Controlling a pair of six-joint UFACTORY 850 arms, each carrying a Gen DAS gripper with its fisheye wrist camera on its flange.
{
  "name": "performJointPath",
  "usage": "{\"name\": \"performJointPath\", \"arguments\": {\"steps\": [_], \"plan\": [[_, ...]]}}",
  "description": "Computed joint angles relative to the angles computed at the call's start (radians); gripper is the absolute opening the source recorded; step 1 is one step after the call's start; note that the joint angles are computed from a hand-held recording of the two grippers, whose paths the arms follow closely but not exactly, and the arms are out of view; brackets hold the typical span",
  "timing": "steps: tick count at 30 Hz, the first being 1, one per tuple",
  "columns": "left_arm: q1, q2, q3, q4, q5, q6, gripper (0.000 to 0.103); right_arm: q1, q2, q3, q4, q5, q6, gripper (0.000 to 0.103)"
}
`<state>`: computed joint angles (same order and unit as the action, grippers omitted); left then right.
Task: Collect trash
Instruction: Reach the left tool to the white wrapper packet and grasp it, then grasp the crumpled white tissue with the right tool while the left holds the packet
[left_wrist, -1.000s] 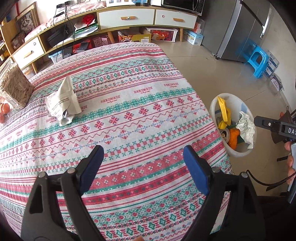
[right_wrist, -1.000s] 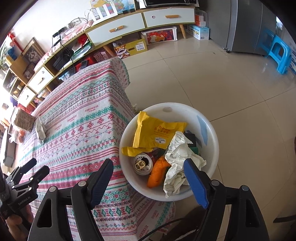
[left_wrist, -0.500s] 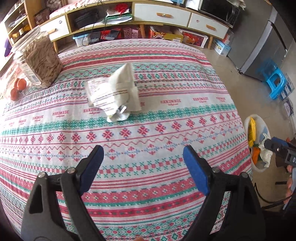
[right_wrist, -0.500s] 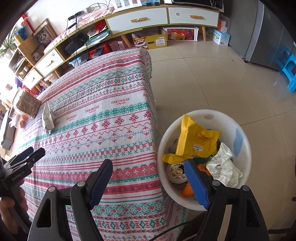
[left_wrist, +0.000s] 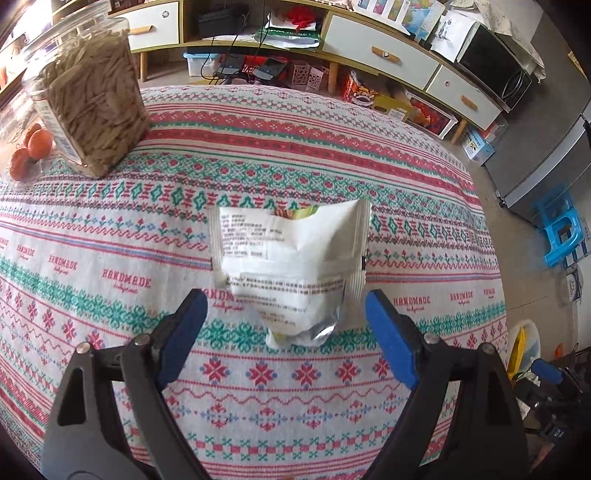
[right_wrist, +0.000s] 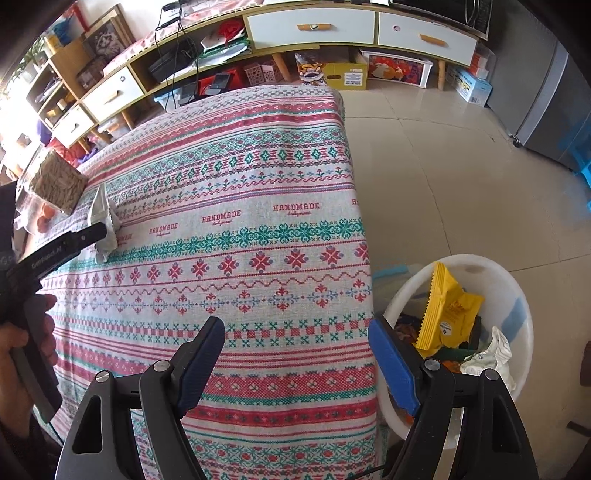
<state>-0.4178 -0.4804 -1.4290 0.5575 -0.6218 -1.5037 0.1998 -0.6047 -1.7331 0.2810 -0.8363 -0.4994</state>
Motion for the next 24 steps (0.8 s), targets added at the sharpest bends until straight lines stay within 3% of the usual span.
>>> {"name": "performJointPath", "arguments": {"steps": [3,9,14,24], "plan": [[0.001,-0.021,-0.021,0.017,0.004,-0.018,0.087,0.007,-0.008,-0.01,-0.015,-0.001,0.002,0.081],[-0.001,-0.004,0.004,0.03,0.02,0.015,0.054,0.014,-0.031,-0.039,-0.031,-0.008,0.021,0.081],[0.008,0.041,0.047,-0.072,0.04,0.13,0.03,0.032,-0.046,-0.058,-0.023,-0.012,0.046,0.081],[-0.021,0.217,0.19,-0.102,0.039,0.195,0.027,0.111,-0.036,-0.041,0.037,-0.011,-0.023,0.081]]}}
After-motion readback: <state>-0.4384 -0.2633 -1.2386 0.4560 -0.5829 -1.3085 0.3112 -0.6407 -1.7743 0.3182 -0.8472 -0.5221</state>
